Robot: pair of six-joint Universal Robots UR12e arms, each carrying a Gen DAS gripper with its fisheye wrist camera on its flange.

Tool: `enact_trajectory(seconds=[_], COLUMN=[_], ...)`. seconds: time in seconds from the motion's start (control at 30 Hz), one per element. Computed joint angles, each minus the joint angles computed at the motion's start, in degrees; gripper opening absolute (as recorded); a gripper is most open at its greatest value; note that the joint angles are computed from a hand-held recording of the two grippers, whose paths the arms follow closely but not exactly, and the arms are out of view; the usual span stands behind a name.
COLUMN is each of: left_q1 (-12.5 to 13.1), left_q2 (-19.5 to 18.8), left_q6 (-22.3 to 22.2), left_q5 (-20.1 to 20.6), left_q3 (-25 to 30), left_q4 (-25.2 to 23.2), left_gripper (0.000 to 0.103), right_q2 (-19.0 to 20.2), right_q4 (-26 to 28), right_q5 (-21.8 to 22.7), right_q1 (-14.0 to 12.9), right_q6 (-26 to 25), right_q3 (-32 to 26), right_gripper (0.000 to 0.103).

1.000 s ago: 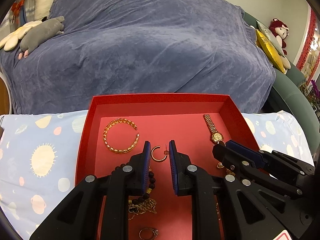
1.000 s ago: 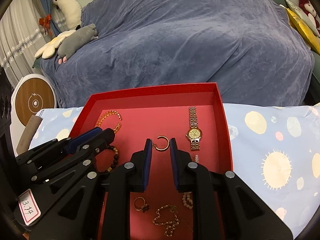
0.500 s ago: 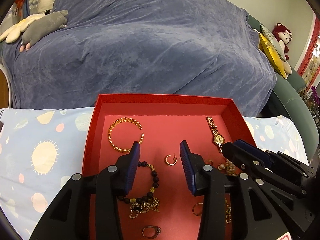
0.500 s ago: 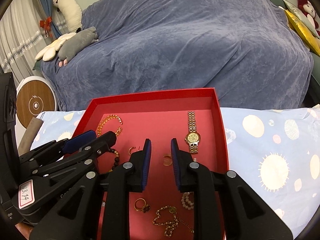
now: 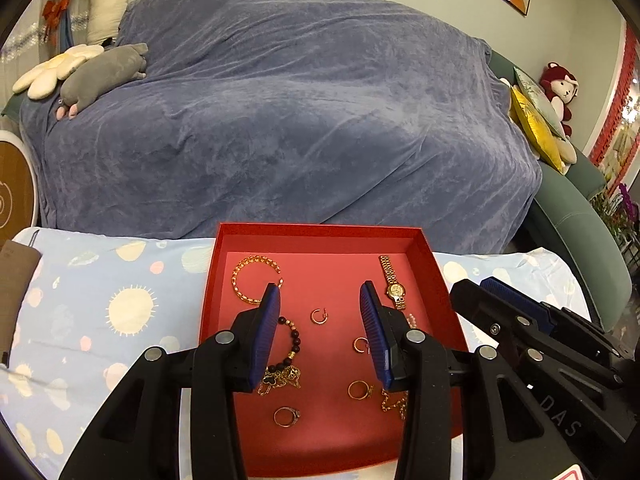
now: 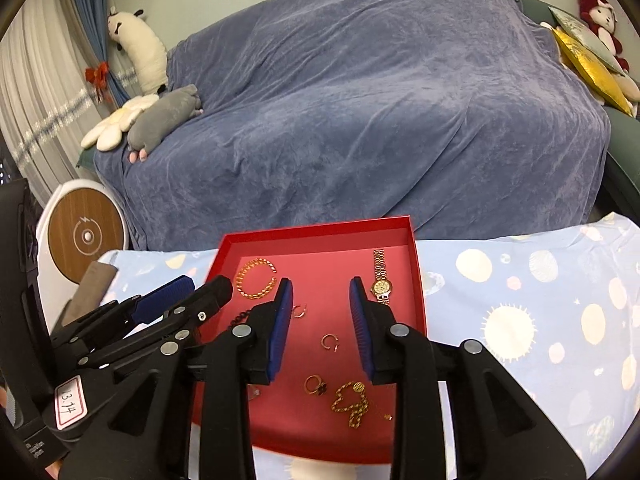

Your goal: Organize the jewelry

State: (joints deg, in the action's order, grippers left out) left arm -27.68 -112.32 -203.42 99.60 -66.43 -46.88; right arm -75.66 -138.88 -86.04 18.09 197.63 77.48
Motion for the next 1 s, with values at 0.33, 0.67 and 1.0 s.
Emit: enact_trajectory(seconds=[0.33,0.67,1.0], left_q1=[-1.03,-2.83,-4.17], left_q2=[3.17,5.04,7.38], left_q6=[-1.94,-0.90,0.71], left_q5=[2.06,3.01,4.85], left_q3=[-2.97,-5.63,-9.43], left_q4=[-0.43,-0.34,-0.12], left_gripper=[0.039,0.039,0.039], right_q2=[-2.97,-6.84,-8.84], right_q4=[0.44,-0.36,0.05], right_q5=[0.35,0.39,-0.33], right_q1=[1.30,1.37,2.10], right_q6=[0.01,1.65,1.25], right_q3=[2.20,7.02,9.98], right_gripper=[0.028,0.028,0.030])
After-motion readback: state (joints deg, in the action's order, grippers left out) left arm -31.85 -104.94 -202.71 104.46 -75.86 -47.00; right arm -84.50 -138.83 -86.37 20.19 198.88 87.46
